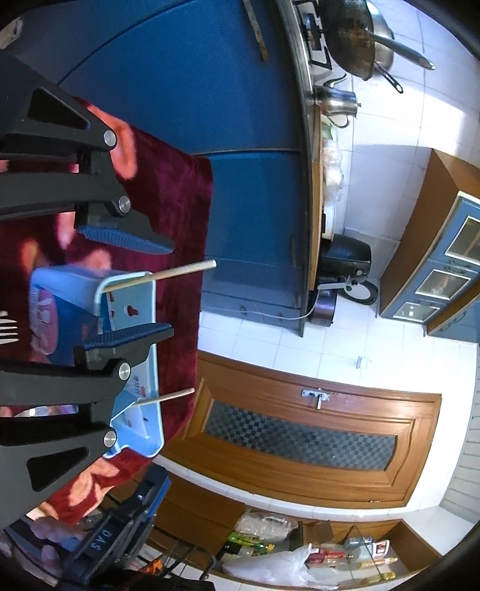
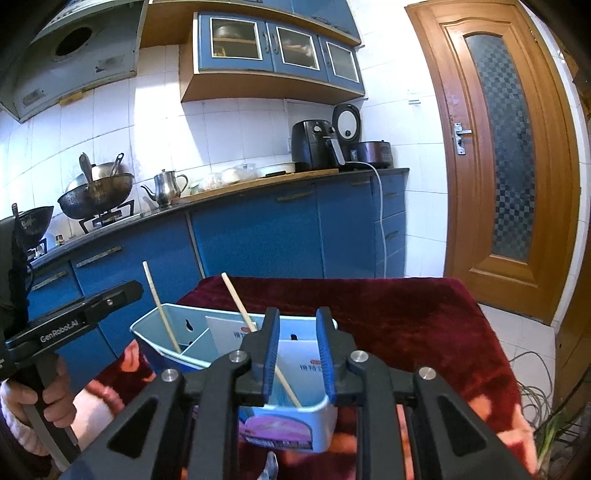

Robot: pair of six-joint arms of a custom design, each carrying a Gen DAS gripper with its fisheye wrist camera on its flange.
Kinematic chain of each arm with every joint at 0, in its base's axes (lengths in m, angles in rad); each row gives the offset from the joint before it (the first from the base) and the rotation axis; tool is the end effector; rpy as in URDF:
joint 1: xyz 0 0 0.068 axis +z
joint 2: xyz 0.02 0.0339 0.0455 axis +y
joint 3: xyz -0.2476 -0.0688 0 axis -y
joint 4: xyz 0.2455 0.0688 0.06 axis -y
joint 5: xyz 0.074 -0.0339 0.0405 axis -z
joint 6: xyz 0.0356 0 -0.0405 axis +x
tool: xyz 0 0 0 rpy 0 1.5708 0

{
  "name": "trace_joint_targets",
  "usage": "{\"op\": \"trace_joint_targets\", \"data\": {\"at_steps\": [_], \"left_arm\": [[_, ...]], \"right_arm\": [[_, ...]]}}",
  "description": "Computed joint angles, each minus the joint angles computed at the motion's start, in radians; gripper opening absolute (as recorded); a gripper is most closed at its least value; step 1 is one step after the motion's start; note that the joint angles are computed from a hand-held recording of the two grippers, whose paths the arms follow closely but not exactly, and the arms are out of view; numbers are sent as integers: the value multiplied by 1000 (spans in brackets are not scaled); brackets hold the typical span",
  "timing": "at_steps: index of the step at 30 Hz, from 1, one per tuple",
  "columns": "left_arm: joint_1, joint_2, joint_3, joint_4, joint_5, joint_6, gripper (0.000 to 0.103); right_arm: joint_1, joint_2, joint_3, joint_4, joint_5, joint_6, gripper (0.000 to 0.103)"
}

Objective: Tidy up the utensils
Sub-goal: 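Withdraw both open tools from the holder back toward the utensils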

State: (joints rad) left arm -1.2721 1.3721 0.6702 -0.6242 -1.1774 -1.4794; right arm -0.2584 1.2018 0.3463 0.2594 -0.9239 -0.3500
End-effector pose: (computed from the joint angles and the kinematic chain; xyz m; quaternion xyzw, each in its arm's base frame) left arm 0.0957 -0.1992 0.1585 -0.1528 0.8140 0.0072 0.5603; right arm 0.2161 -0.0277 0.1449 -0.2447 0.7806 0.2502 0.5179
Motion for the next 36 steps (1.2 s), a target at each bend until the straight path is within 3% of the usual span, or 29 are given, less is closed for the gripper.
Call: {"op": "trace_joint_targets", "data": {"at_steps": [5, 8, 16, 19, 25, 36], "left_arm": [[-97, 66, 101, -287, 35, -243, 42], [-147, 101, 150, -399, 78, -339, 44], [-242, 205, 237, -514, 209, -445, 52], [-262, 226, 242, -502, 254, -448, 54], [-260, 232, 197, -381, 360, -414, 54], [-215, 266, 120, -184, 520, -336, 54]], "right_arm": [[-101, -91, 31, -241, -54, -100, 23], [-155, -129, 57, -383, -74, -169, 23], [-336, -169, 112, -774, -109, -480, 23], [-403, -137, 129, -889, -100, -608, 27], [-477, -64, 141, -1002, -32, -764, 28], [-525, 138, 154, -988, 131, -861, 34]]}}
